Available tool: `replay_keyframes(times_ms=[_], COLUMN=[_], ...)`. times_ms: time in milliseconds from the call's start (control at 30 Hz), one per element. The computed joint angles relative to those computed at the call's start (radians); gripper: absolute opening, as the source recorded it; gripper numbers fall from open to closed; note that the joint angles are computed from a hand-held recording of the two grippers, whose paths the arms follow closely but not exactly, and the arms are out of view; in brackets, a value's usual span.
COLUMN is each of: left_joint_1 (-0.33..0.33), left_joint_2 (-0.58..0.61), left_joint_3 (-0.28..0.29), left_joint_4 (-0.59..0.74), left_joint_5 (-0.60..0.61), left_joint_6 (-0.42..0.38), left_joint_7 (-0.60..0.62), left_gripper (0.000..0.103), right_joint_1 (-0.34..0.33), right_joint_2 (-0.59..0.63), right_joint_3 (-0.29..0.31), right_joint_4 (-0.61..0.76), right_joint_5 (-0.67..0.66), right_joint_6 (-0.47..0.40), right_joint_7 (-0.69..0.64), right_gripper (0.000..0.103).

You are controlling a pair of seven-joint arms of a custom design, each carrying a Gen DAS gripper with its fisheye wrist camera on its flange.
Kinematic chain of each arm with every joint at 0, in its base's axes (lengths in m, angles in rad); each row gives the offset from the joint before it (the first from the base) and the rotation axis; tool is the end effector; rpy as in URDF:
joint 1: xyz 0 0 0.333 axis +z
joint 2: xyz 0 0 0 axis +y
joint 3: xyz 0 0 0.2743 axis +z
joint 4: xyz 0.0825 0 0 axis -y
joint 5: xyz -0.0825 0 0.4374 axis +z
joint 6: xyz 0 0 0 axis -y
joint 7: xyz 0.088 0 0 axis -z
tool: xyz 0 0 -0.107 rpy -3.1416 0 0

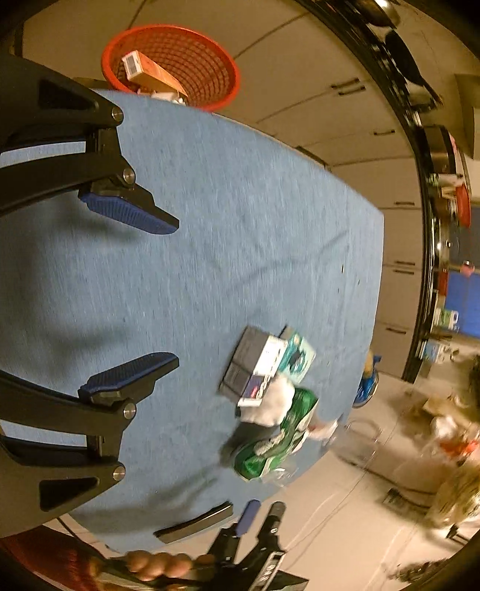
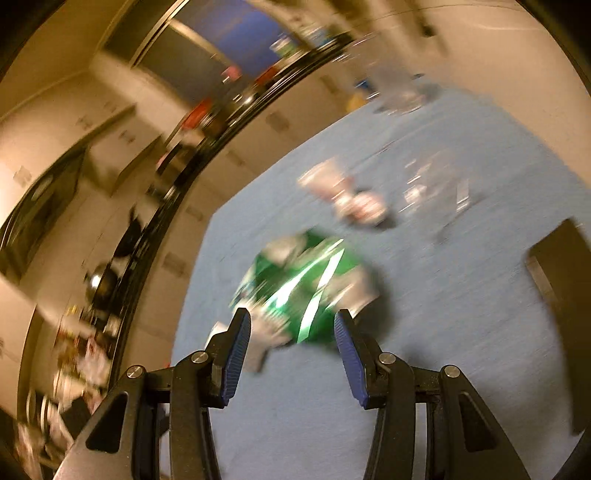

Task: Collect trash
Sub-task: 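Move both open tools back toward the remaining trash on the table, then grasp the white medicine box with the left tool while the right tool grasps the clear plastic cup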

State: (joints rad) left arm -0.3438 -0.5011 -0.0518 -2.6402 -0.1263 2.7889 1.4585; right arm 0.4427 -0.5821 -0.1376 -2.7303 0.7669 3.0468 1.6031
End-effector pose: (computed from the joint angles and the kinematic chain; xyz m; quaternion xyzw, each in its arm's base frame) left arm 0.4532 -0.1819 0.4149 -0.6065 0.7278 -0.2886 0.1386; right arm 0.4518 0.0900 0.4156 -0.4658 0.7627 -0.0367 0.4472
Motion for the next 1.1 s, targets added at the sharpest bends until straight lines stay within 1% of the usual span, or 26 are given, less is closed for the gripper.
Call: replay_keyframes(times_ms=[33,67,167,267,333,367,400,433,467,500,567,633,667,700,733,800,867,967,1000,1033,1067,1100], left_joint_1=[-0.004,-0.008,-0.015,-0.015,-0.010,-0.008,-0.006,-0.004,-0.004,-0.004,0.005,0.009,0.008,0.009,0.014,0.017,0.024,0.051,0.059,0.067,0.076,0.086], left_joint_2=[0.006,0.016,0.037,0.060,0.073,0.078,0.086,0.092,0.102,0.112,0.134,0.158,0.168,0.185,0.200,0.239,0.279,0.345,0.369,0.386,0.409,0.426], left_joint_3=[-0.001,-0.003,-0.008,-0.013,-0.017,-0.018,-0.019,-0.019,-0.018,-0.017,-0.023,-0.024,-0.022,-0.021,-0.024,-0.025,-0.033,-0.055,-0.062,-0.070,-0.079,-0.089], left_joint_4=[0.006,0.014,0.037,0.058,0.072,0.076,0.084,0.090,0.099,0.110,0.133,0.159,0.171,0.190,0.208,0.250,0.293,0.364,0.387,0.404,0.427,0.443], left_joint_5=[-0.002,-0.003,-0.007,-0.012,-0.013,-0.015,-0.017,-0.021,-0.028,-0.036,-0.042,-0.059,-0.074,-0.089,-0.101,-0.147,-0.190,-0.246,-0.276,-0.298,-0.317,-0.324], left_joint_6=[-0.001,-0.003,-0.007,-0.011,-0.015,-0.017,-0.019,-0.020,-0.023,-0.027,-0.033,-0.038,-0.041,-0.046,-0.052,-0.064,-0.084,-0.129,-0.141,-0.149,-0.161,-0.166], left_joint_7=[0.003,0.004,0.012,0.020,0.021,0.023,0.023,0.024,0.027,0.030,0.025,0.024,0.030,0.031,0.025,0.022,0.015,-0.041,-0.061,-0.079,-0.107,-0.139], left_gripper=[0.066,0.066,0.066,0.066,0.066,0.066,0.066,0.066,0.066,0.066,0.066,0.066,0.067,0.070,0.072,0.073,0.074,0.076,0.076,0.076,0.076,0.076], right_joint_1=[-0.058,-0.096,-0.153,-0.167,-0.228,-0.241,-0.267,-0.306,-0.310,-0.298,-0.316,-0.274,-0.267,-0.272,-0.265,-0.237,-0.250,-0.205,-0.204,-0.187,-0.137,-0.069], right_joint_2=[0.001,0.005,0.035,0.096,0.151,0.170,0.188,0.214,0.234,0.252,0.277,0.290,0.299,0.293,0.287,0.259,0.230,0.191,0.179,0.169,0.156,0.142], right_joint_3=[0.039,0.054,0.067,0.044,0.088,0.088,0.106,0.131,0.134,0.119,0.127,0.088,0.086,0.096,0.093,0.081,0.106,0.080,0.086,0.075,0.032,-0.030], right_joint_4=[-0.001,0.000,0.020,0.074,0.116,0.131,0.143,0.162,0.173,0.185,0.197,0.198,0.203,0.192,0.182,0.156,0.126,0.090,0.076,0.065,0.053,0.041], right_joint_5=[-0.026,-0.043,-0.077,-0.088,-0.134,-0.146,-0.170,-0.219,-0.218,-0.215,-0.248,-0.211,-0.206,-0.213,-0.208,-0.193,-0.210,-0.211,-0.217,-0.220,-0.221,-0.224], right_joint_6=[-0.010,-0.012,-0.015,-0.023,-0.026,-0.030,-0.035,-0.044,-0.034,-0.025,-0.023,-0.006,0.000,0.019,0.035,0.072,0.108,0.159,0.176,0.188,0.203,0.220], right_joint_7=[0.042,0.071,0.130,0.153,0.212,0.223,0.251,0.305,0.312,0.305,0.324,0.283,0.275,0.277,0.268,0.238,0.243,0.224,0.222,0.217,0.202,0.182], right_gripper=[0.052,0.053,0.053,0.053,0.053,0.053,0.053,0.053,0.053,0.051,0.039,0.015,0.014,0.008,0.006,0.005,0.005,0.005,0.005,0.005,0.005,0.005])
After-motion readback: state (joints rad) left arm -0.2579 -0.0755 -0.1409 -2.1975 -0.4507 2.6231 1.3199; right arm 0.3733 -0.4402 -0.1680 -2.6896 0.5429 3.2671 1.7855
